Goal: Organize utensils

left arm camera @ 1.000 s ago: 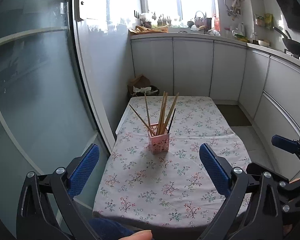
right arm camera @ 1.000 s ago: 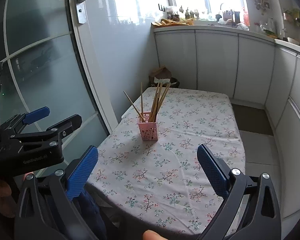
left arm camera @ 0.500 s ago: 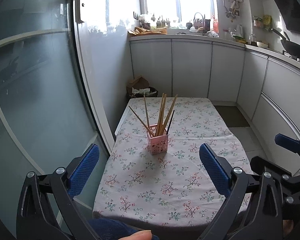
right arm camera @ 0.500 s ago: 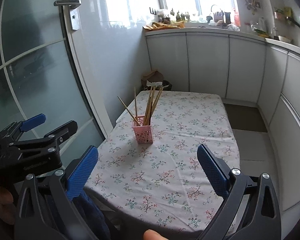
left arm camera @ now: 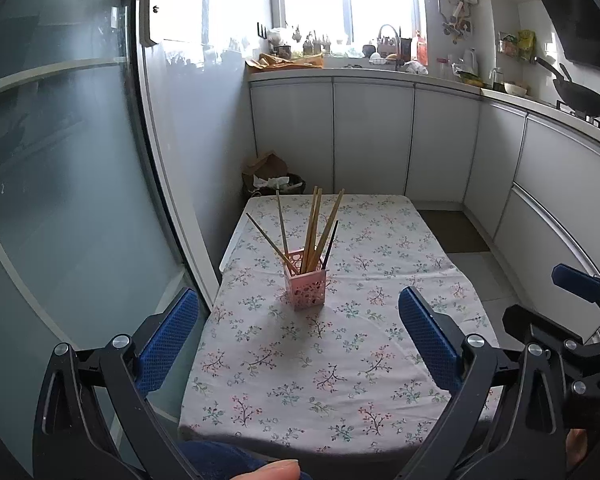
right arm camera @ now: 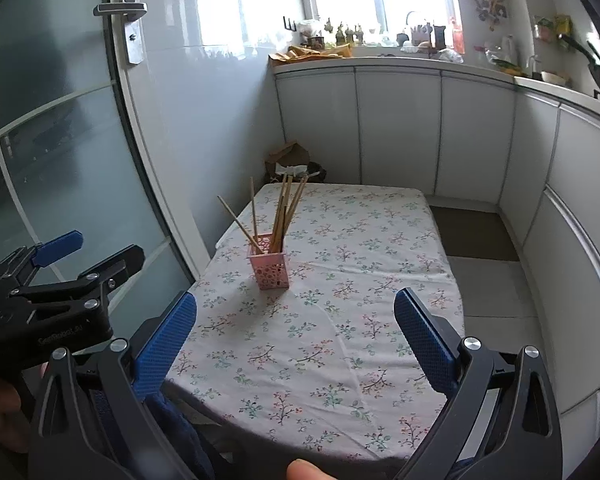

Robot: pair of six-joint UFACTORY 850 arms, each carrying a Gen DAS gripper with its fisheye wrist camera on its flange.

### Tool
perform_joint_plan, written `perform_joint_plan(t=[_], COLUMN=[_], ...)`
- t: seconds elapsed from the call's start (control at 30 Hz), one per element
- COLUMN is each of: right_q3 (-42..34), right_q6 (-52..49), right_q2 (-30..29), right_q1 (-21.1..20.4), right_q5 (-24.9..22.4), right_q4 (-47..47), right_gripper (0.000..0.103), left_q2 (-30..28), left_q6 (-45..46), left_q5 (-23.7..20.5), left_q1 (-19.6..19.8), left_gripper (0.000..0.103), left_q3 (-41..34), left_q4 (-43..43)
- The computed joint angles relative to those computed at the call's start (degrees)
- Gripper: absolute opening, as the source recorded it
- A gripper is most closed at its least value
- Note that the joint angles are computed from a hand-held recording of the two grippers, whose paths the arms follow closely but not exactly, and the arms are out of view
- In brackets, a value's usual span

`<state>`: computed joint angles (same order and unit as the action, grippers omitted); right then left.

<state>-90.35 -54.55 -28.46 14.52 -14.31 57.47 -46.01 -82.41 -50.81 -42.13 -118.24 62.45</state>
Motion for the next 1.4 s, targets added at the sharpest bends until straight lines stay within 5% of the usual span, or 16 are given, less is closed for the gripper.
perform_joint_plan(t=[1.4], right_q3=[-0.67], right_q6=[7.85], right_q2=[-0.81], right_q1=[0.1], right_q5=[1.36], right_q4=[-8.23], right_gripper=[0.096], left_q2=[-2.21], left_q6=[2.99], left_q5=[0.93], left_q1=[0.09], left_gripper=[0.096], left_q3=[-3.3], left_q4=[-3.21])
